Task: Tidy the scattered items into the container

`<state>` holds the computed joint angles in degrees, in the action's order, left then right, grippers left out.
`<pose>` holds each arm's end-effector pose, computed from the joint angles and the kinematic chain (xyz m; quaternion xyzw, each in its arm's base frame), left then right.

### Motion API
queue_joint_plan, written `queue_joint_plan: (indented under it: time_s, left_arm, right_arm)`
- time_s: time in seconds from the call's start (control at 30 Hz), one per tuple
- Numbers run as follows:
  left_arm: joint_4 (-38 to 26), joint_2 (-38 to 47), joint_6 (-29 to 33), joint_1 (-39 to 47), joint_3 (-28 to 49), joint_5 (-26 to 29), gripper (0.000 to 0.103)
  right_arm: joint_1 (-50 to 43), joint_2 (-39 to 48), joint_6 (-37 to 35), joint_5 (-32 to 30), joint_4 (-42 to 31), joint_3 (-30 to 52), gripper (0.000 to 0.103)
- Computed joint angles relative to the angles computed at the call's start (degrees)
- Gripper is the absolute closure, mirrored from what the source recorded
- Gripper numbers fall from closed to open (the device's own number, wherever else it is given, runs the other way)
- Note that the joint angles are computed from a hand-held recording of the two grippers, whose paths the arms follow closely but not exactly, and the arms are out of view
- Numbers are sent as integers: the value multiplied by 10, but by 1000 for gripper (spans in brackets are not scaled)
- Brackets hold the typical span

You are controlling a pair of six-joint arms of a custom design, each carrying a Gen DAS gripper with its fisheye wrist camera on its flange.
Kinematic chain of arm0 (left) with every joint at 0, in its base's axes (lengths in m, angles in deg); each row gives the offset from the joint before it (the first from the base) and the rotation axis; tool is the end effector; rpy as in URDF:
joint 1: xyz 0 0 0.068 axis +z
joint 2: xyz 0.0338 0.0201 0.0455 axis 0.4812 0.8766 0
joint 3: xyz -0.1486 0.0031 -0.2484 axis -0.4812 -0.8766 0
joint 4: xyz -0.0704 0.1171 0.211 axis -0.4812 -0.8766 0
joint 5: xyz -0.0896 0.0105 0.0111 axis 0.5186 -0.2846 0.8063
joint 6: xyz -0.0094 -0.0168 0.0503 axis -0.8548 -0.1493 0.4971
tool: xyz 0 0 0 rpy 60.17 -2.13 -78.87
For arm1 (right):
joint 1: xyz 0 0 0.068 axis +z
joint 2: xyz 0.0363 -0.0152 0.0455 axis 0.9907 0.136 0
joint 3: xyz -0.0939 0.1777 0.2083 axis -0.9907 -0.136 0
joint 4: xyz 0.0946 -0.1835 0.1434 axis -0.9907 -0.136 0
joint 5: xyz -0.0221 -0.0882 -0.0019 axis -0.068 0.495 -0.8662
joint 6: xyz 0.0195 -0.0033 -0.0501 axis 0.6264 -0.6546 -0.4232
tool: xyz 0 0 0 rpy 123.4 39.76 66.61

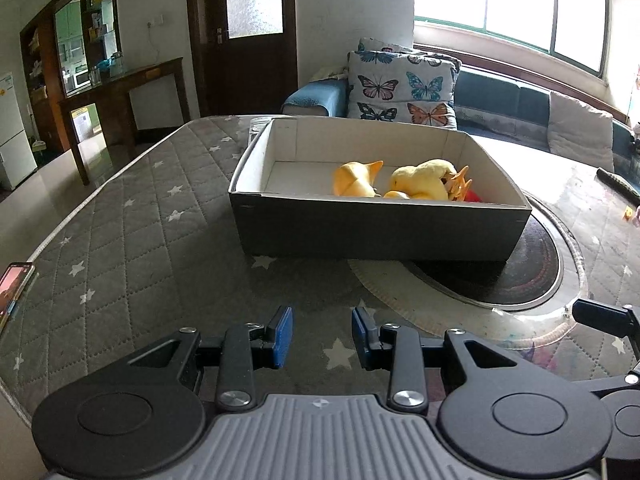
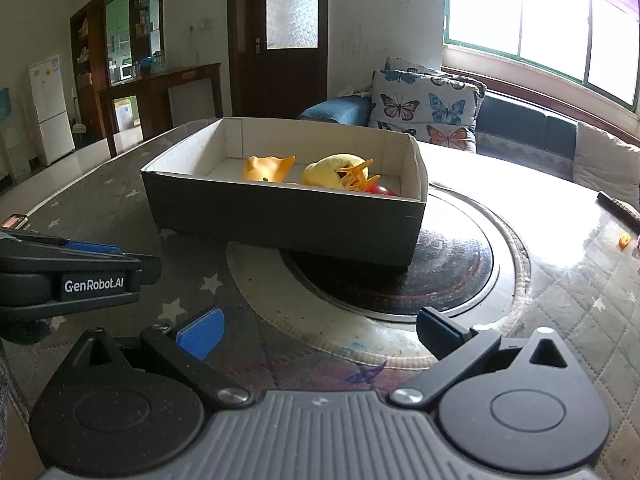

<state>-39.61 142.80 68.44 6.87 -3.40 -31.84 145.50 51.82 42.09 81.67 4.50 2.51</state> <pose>0.2517 -0.1018 0.2080 0.1972 0.8923 -0.0759 0.3990 0.1717 0.2810 0.2429 0.1089 0.8950 -0.0537 0.4291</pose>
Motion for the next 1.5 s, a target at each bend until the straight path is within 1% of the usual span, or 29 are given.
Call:
queue_joint_plan:
  time_s: [0.13,0.3,0.53,0.73,0.9,1.5]
  left_arm:
    - [-2,11,3,-1,10,0,68]
    - [-1,23,1,-5,23,-12,68]
    - [-27,42,2,2,46,11,68]
    - [-37,58,8,-3,60,12,68]
    - [-37,71,10,-4,71,13,68]
    - [-32,117,14,-13,132,2,68]
  right_arm:
    - [-7,0,-7,-5,4,0,0]
    - [-19,-3,-18,-11,11,-2,0]
    - [-32,-2,-37,-20,26,-4,0]
    - [-41,-3,-47,-23,36,-6,0]
    - [-51,-6,-56,-28,46,-12,0]
    - [-104,-7,-128,-43,107,-12,0]
